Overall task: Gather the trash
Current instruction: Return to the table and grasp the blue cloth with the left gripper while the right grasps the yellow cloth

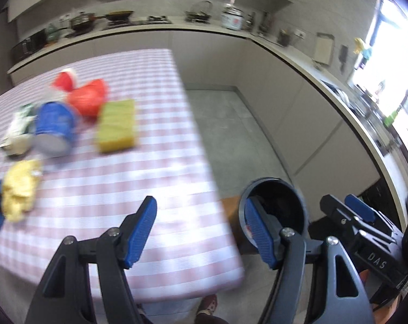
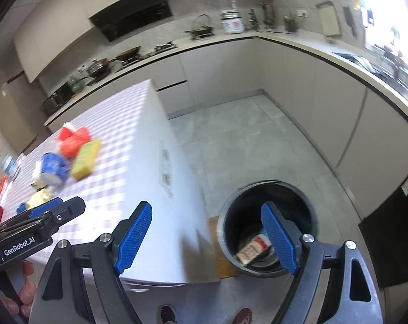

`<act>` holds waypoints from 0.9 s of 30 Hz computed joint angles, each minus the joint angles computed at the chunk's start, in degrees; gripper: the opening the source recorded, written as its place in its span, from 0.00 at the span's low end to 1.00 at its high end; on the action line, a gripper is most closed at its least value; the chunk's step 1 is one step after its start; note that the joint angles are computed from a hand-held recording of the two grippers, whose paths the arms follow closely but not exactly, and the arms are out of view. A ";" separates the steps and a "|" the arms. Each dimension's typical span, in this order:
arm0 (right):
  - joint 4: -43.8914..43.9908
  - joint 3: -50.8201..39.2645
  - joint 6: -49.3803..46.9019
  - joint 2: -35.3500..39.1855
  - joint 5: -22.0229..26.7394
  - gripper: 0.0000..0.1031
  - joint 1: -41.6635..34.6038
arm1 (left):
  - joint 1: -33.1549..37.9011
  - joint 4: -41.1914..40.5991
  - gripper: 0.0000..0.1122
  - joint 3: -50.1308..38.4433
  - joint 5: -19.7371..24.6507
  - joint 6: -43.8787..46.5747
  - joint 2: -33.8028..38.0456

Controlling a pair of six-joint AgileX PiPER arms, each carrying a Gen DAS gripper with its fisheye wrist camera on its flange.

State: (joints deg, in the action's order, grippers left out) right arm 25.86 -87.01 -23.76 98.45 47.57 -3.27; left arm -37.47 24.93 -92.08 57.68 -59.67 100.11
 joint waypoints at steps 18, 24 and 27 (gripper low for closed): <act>-21.92 -7.31 32.95 4.79 -5.45 0.82 38.34 | 32.94 -4.73 0.68 33.17 -9.38 17.87 -29.14; -25.85 -16.02 38.87 11.99 -3.63 0.83 45.23 | 47.17 -14.47 0.68 36.08 -13.64 33.82 -29.68; -26.85 -20.86 40.94 15.58 -1.70 0.83 47.25 | 51.87 -18.85 0.68 36.66 -14.73 40.68 -28.76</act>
